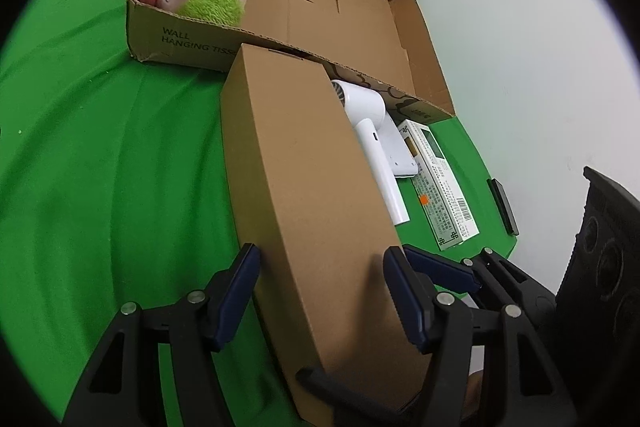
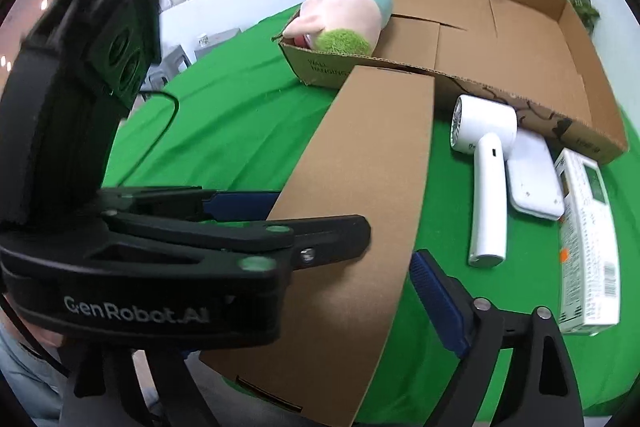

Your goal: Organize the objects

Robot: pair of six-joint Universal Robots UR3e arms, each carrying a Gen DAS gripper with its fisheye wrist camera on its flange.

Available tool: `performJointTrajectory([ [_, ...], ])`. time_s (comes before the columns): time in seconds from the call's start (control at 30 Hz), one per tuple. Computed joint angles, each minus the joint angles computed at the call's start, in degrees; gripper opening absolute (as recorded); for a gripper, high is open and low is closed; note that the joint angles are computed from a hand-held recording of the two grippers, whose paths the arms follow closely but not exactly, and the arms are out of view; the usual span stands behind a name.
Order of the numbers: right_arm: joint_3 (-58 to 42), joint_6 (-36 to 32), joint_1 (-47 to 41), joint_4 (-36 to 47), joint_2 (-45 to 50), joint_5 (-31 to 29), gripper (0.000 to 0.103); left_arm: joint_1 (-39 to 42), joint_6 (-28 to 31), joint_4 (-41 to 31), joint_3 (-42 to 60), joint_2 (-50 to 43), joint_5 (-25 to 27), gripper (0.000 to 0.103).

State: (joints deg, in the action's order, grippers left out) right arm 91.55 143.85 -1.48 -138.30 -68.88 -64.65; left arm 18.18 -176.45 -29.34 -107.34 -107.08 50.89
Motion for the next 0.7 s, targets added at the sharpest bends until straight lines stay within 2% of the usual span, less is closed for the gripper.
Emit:
performJointTrajectory([
  [0.17, 4.82, -2.5, -1.52, -5.1, -1.68, -0.18, 0.092, -1.04, 0.64, -1.38, 0.56, -0.06, 0.24, 0.059],
  [0.3, 5.58, -3.44, -4.07, -4.45, -1.9, 2.97, 0.089, -1.26, 0.57, -2.17, 0.71, 0.29, -0.36, 0.059],
  [0.43, 4.14, -4.87, -8.17, 1.69, -1.88, 9.89, 0.084, -0.58, -0.07, -1.68, 0.22, -0.01, -0.69, 0.061],
  [0.5, 2.08, -6.11, -9.85, 6.49, -1.24, 13.14, 0.082, 1.18, 0.09, -2.09, -0.64, -0.16, -2.98, 0.061],
  [0.53, 1.45, -6.21, -10.41, 7.77, -1.01, 14.06, 0.073, 1.57, -0.07, -2.63, -0.58, -0.29, -3.21, 0.066],
  [0.57, -0.11, -6.48, -11.03, 10.26, -0.23, 15.22, 0.049, 2.1, -2.41, 0.38, -1.82, -0.12, -2.28, 0.068],
  [0.6, -2.78, -6.88, -11.88, 15.09, 1.14, 17.36, 0.036, 2.5, -4.16, 2.0, -2.51, 0.02, -1.39, 0.068],
  [0.63, -6.01, -7.15, -12.61, 20.43, 3.08, 19.41, 0.034, 3.02, -4.45, 1.66, -2.53, 0.0, -1.19, 0.068],
  [0.7, -8.07, -7.88, -12.82, 23.11, 4.61, 20.36, 0.034, 4.5, -4.31, 0.75, -2.98, -0.61, -3.66, 0.068],
])
